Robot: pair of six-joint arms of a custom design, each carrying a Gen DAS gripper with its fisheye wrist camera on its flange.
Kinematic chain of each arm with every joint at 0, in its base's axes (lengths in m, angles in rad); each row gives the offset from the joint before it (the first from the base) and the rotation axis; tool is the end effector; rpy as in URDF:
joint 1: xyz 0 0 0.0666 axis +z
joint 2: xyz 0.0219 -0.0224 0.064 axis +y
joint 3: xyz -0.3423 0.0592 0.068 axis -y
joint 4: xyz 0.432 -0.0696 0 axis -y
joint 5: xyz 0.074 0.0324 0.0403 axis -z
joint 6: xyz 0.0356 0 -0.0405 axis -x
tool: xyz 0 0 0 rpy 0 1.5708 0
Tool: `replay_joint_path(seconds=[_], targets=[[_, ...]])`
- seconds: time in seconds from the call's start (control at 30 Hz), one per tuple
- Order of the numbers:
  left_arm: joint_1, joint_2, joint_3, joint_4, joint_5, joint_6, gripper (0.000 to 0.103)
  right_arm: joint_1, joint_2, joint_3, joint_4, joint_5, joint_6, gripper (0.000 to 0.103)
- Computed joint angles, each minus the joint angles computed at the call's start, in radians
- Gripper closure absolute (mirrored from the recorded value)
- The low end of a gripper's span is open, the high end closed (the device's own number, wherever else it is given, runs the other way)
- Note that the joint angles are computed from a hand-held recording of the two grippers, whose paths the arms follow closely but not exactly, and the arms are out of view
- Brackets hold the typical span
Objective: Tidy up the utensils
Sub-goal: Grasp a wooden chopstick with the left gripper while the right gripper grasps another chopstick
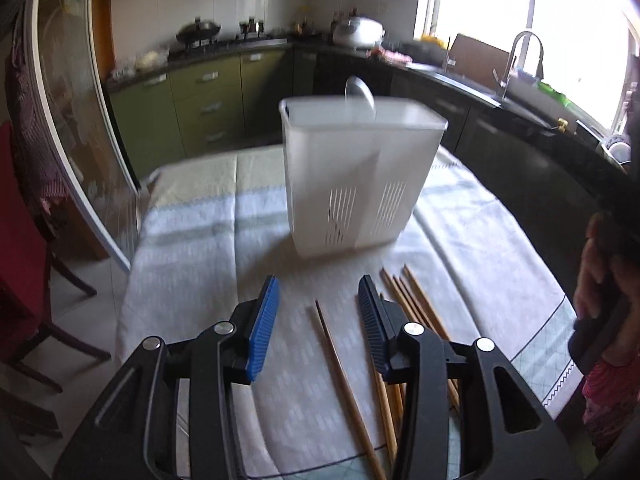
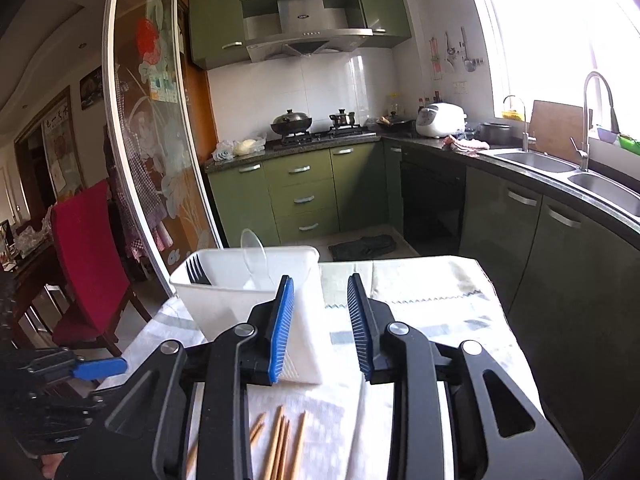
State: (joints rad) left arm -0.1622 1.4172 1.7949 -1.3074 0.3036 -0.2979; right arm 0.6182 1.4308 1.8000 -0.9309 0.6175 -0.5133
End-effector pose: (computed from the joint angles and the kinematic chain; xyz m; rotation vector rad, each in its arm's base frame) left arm 0.4943 -0.0921 0.5519 0.6840 2.3717 -0.3208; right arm 0.4453 0.2909 0.5799 0.2457 2.0054 0.0533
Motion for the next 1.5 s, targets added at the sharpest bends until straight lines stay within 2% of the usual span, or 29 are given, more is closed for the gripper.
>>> replay_joint_path(seconds=[0.07, 0.13, 0.37, 0.53, 0.73, 0.97, 1.17, 1.27, 1.5], targets=[[-0.016, 0.057, 0.035, -0.092, -0.043, 0.014, 0.063, 0.004, -0.022, -0.021, -0.052, -0.012, -0.03, 0.075], [-0.03, 0.1, 0.061, -0.146, -0.086, 0.026, 0.064, 0.002, -0.054, -0.06, -0.077, -0.038, -0.056, 0.075], [-0.057, 0.192, 0.126, -0.291, -0.124, 0.062, 0.069, -0.002, -0.115, -0.151, -0.156, -0.123, -0.094, 0.075], [-0.066, 0.195, 0.125, -0.297, -0.171, 0.072, 0.086, 0.0, -0.123, -0.162, -0.198, -0.152, -0.096, 0.075], [-0.073, 0.217, 0.139, -0.321, -0.193, 0.083, 0.089, -0.011, -0.075, -0.112, -0.291, -0.228, -0.089, 0.075], [-0.079, 0.225, 0.148, -0.326, -0.212, 0.072, 0.097, -0.045, 0.037, -0.015, -0.42, -0.417, -0.072, 0.075], [-0.062, 0.22, 0.144, -0.32, -0.212, 0.043, 0.098, -0.086, 0.137, 0.05, -0.476, -0.613, -0.083, 0.075], [-0.058, 0.216, 0.139, -0.313, -0.213, 0.035, 0.097, -0.089, 0.184, 0.091, -0.501, -0.641, -0.08, 0.076], [-0.066, 0.205, 0.128, -0.307, -0.231, 0.02, 0.097, -0.07, 0.296, 0.219, -0.595, -0.609, -0.069, 0.085]])
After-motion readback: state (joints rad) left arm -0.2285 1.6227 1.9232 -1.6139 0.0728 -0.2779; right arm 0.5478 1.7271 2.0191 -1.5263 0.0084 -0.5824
